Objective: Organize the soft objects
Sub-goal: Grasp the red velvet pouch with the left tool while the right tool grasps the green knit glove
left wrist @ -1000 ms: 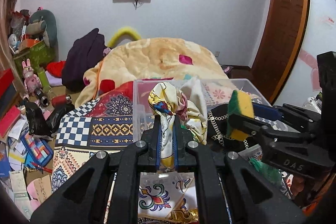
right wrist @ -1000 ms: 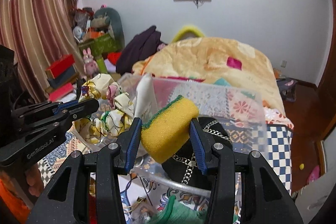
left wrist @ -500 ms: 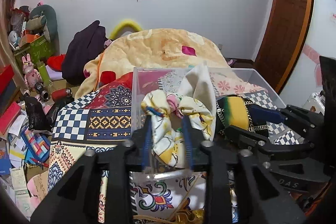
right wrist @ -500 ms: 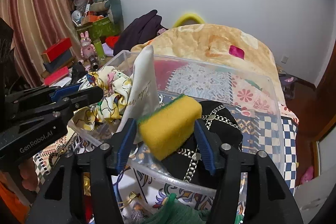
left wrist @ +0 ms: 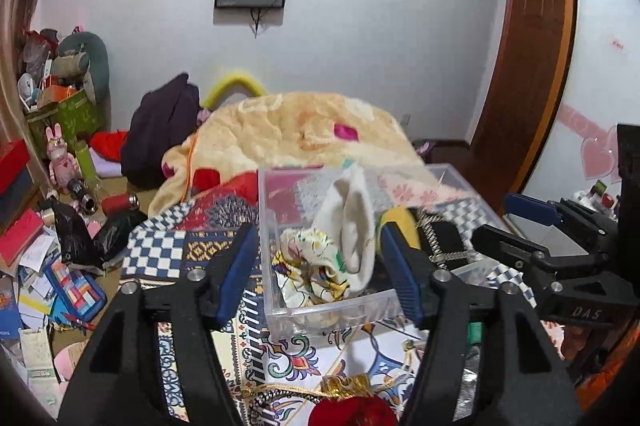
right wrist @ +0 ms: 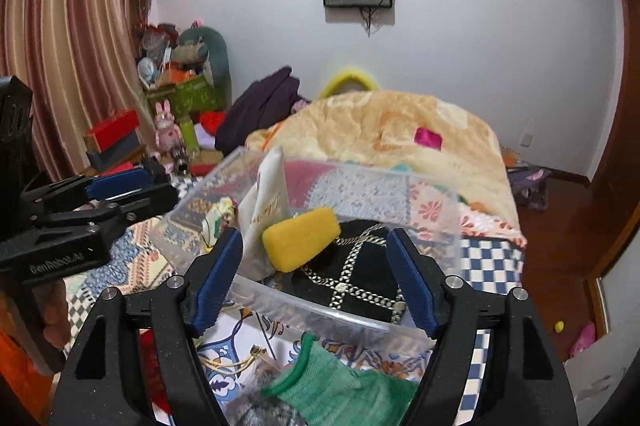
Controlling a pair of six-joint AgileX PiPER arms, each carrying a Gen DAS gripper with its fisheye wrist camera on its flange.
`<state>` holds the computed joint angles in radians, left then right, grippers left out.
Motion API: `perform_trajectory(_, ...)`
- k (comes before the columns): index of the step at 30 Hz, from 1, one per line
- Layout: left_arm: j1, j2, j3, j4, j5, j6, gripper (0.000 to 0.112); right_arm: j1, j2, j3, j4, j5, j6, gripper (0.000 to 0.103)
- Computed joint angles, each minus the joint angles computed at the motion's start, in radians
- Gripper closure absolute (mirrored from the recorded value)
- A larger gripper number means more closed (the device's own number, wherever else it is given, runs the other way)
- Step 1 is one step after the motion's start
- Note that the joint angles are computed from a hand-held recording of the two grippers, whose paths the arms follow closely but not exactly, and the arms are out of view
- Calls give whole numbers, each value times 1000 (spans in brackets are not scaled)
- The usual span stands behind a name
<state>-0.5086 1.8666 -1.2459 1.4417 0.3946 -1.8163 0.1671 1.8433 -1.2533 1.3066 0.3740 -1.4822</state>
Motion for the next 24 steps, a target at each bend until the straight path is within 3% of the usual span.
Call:
perform_trajectory(6,-37,-90,102,116,15,-113,36,-54,-72,99,193,34,-198,25)
perform_trajectory(12,-61,-101,165,82,-5,-104,30,-69,-97,183,290,5,-327,24)
perform_trajectory(21,-63,-38,216,-5,-81,-84,30,-88,-7,202,164,-28,-205,24)
perform_trajectory(24,-62,-32,267,113,-125,-235,30,-97,25,208,107,-32,-151,24)
